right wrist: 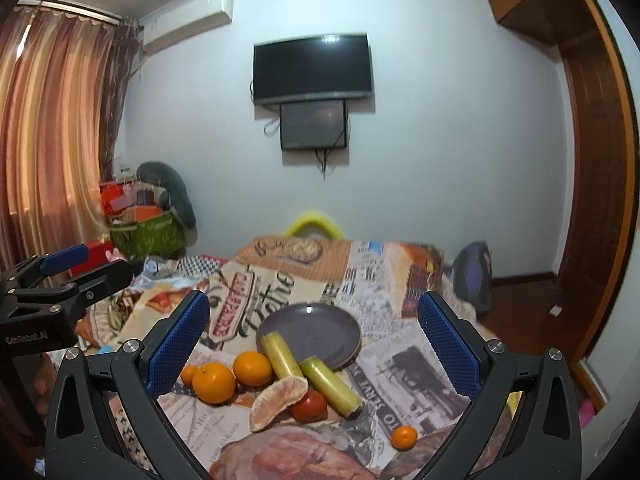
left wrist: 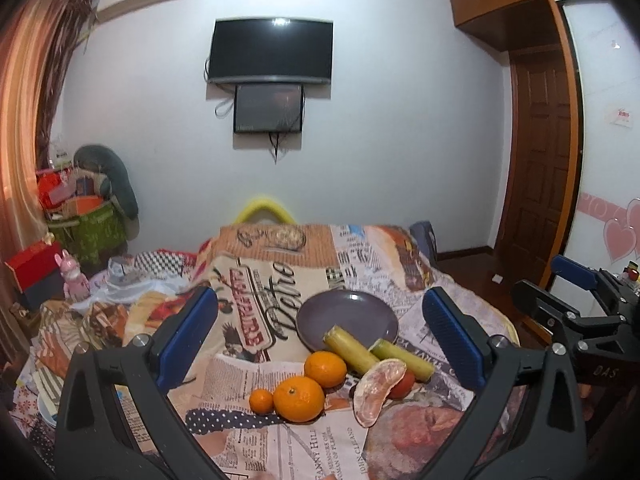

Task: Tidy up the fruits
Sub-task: 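Lower the left tool onto the large orange while the right tool approaches the yellow cylinder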

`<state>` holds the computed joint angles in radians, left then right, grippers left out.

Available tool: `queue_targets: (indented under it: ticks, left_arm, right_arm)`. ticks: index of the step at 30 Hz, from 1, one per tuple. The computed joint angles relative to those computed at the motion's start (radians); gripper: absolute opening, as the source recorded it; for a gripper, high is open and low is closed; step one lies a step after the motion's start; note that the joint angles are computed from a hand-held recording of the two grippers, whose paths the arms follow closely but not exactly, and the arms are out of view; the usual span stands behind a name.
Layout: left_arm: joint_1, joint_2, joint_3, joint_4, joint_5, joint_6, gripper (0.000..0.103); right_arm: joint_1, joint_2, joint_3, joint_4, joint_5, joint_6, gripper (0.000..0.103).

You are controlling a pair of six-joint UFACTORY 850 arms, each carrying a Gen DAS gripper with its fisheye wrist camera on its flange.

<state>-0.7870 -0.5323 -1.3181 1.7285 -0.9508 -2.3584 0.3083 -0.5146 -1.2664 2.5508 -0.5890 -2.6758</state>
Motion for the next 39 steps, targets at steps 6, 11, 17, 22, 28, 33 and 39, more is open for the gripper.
queue_targets:
  ticks: [6, 11, 17, 22, 28, 33, 39]
  left_arm:
    - [0.061, -0.038, -0.025, -0.032, 0.096, 0.037, 0.098]
    - [0.129, -0.076, -0.054, -0.091, 0.221, 0.079, 0.084]
    - [0.191, -0.138, -0.111, -0.167, 0.327, 0.174, 0.073]
    - [0.231, -0.206, -0.188, -0.259, 0.447, 0.296, 0.065]
    - [0.259, -0.292, -0.293, -0.431, 0.559, 0.528, 0.065]
    - [0.271, -0.363, -0.388, -0.654, 0.594, 0.789, 0.065]
    - [0.285, -0.413, -0.446, -0.839, 0.61, 0.972, 0.065]
  right_arm:
    - [-0.012, -0.09, -0.11, -0.163, 0.077, 0.138, 0.103]
    - [-0.014, -0.178, -0.227, -0.317, 0.165, 0.281, 0.097]
    - [-0.016, -0.262, -0.336, -0.593, 0.221, 0.517, 0.073]
    - [-0.019, -0.34, -0.444, -0.913, 0.234, 0.797, 0.063]
    - [-0.02, -0.446, -0.604, -1.325, 0.172, 1.18, 0.062]
    - [-0.017, -0.508, -0.691, -1.515, 0.126, 1.349, 0.061]
    - [-0.023, -0.581, -0.813, -1.652, 0.022, 1.493, 0.053]
